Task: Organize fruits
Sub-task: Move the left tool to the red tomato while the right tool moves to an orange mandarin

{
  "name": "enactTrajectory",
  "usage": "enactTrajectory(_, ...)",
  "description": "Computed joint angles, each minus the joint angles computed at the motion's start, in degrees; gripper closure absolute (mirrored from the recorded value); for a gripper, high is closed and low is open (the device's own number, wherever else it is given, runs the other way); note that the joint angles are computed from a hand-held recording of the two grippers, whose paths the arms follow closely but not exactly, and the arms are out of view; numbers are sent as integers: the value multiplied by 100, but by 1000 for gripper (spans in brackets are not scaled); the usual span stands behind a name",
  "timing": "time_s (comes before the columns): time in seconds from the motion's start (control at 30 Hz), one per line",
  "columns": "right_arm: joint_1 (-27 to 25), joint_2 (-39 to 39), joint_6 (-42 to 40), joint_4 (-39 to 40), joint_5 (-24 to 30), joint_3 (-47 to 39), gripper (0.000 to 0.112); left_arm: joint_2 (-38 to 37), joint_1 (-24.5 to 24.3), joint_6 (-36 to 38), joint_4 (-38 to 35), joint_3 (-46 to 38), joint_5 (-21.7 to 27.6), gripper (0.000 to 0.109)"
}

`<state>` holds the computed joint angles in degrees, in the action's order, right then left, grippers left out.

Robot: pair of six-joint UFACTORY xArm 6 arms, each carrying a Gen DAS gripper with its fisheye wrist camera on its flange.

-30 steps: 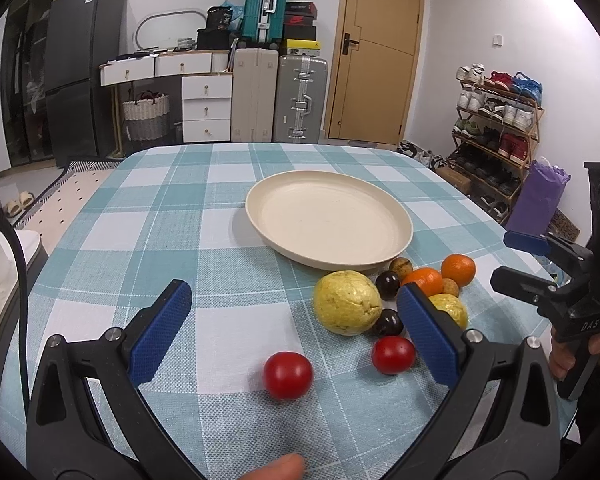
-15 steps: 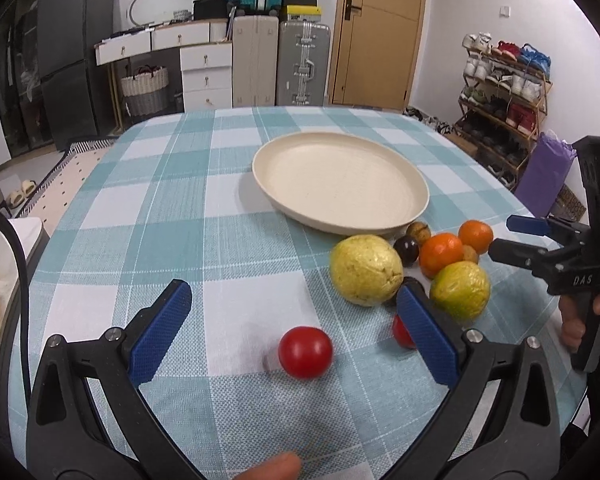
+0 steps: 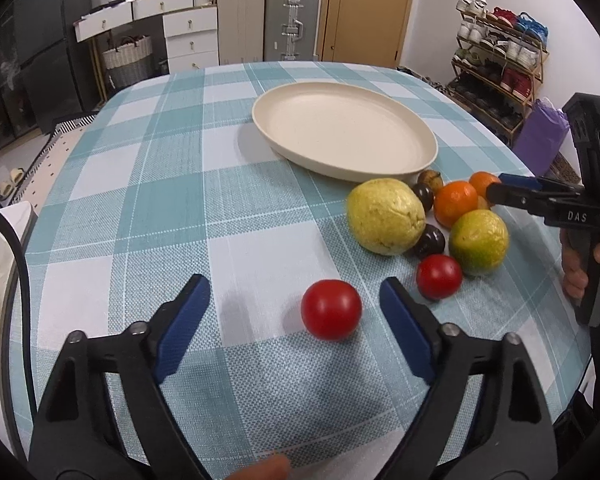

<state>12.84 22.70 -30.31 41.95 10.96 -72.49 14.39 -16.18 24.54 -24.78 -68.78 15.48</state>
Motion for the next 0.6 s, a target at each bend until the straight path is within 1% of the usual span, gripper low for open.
enactTrajectory(0.03, -6, 17, -117, 144, 60, -43, 39, 19, 4, 92, -88, -33, 87, 30)
enactTrajectory(0.1, -32, 33, -449, 549, 244, -125, 46, 36, -5, 284, -231, -76, 261, 33)
enactTrajectory(0.13, -32, 43, -490, 608, 305, -152, 49, 49, -14, 277, -191, -87, 284, 33)
enactTrajectory(0.2, -19, 51, -507, 631, 331, -173, 50, 59, -36, 298, -151, -90, 311, 35)
enactTrajectory(0.3, -15, 72, -429, 575, 345, -206, 50, 74, -52, 470, -297, -115, 366, 37)
enactTrajectory(0.43, 3, 70, -461, 634, 371, -225, 60, 51, -45, 686, -579, -120, 447, 42)
enactTrajectory(0.47, 16, 66, -469, 627, 370, -226, 62, 49, -42, 753, -657, -128, 470, 44)
enactTrajectory(0.5, 27, 61, -504, 663, 375, -229, 66, 40, -39, 797, -705, -126, 486, 50)
enactTrajectory(0.53, 32, 58, -509, 663, 367, -225, 68, 30, -37, 843, -756, -121, 500, 52)
enactTrajectory(0.6, 50, 48, -473, 637, 319, -205, 69, 26, -34, 999, -937, -137, 551, 59)
